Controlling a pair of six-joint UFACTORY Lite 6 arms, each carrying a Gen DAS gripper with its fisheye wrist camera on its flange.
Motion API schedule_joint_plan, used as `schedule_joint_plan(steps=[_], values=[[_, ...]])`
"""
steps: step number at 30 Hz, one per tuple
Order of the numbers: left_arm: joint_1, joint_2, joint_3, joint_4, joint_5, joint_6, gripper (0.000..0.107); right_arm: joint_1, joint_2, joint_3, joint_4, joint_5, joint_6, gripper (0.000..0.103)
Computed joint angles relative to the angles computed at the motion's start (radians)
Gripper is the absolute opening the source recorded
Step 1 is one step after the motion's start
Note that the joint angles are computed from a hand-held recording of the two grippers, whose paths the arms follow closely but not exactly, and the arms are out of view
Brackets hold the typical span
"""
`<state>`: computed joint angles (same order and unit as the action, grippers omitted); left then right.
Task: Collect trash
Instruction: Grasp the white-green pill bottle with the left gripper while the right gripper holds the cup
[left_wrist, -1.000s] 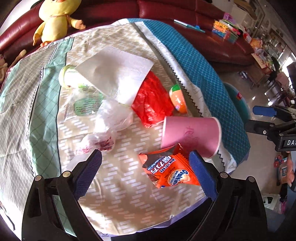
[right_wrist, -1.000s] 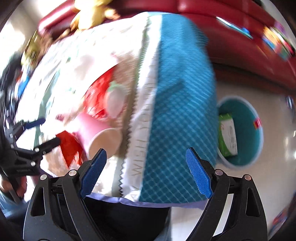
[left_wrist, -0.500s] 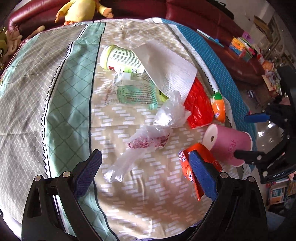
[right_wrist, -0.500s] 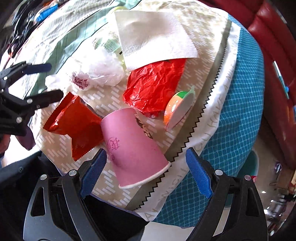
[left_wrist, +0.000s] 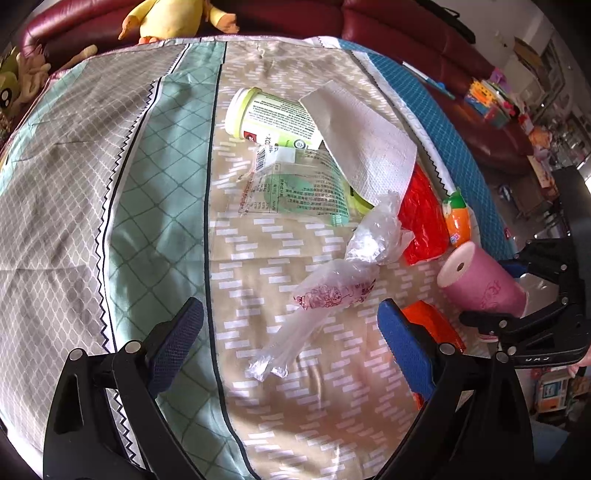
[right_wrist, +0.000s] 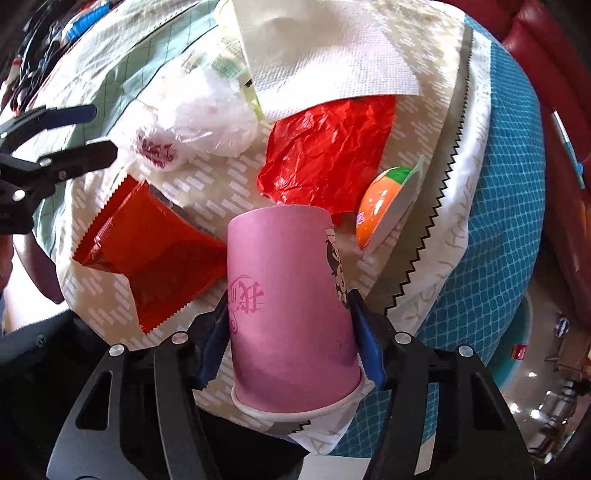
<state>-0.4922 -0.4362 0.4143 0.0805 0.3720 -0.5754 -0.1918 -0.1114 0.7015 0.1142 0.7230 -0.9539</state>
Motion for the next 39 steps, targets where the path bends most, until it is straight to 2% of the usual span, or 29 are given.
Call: schedule_joint_plan(steps=[4, 9, 16, 19, 22, 26, 30, 32, 36, 39], values=[[-0.007, 0.037, 0.024, 0.017, 0.002, -0.001, 0.095, -0.098, 0.022, 0.1, 0.105, 0.093, -0.074, 0.058], [-0.016, 0.126, 0.145, 0.057, 0.013, -0.008, 0.095, -0.208, 0.079, 0.24, 0.211, 0.177, -0.118, 0.058], [0.025, 0.306, 0.301, 0.179, -0.038, -0.053, 0.095, -0.273, 0.173, 0.339, 0.283, 0.182, -0.108, 0.058], [0.075, 0.338, 0.305, 0.089, -0.056, 0.057, 0.095, -0.323, 0.215, 0.369, 0.327, 0.213, -0.133, 0.059], [0.133, 0.366, 0.333, 0.083, -0.05, 0.093, 0.095, -0.326, 0.255, 0.386, 0.342, 0.206, -0.116, 0.059], [0.275, 0.402, 0.392, -0.116, -0.039, 0.31, 0.095, -0.309, 0.296, 0.424, 0.351, 0.205, -0.079, 0.059], [0.353, 0.493, 0.483, -0.263, 0.002, 0.439, 0.083, -0.255, 0.337, 0.486, 0.341, 0.208, -0.026, 0.059], [0.357, 0.544, 0.536, -0.278, 0.016, 0.433, 0.08, -0.218, 0.37, 0.545, 0.331, 0.21, 0.017, 0.059], [0.354, 0.656, 0.663, -0.32, 0.042, 0.439, 0.079, -0.14, 0.479, 0.717, 0.311, 0.219, 0.109, 0.059], [0.324, 0.746, 0.772, -0.282, 0.065, 0.381, 0.079, -0.086, 0.592, 0.87, 0.294, 0.231, 0.181, 0.059]])
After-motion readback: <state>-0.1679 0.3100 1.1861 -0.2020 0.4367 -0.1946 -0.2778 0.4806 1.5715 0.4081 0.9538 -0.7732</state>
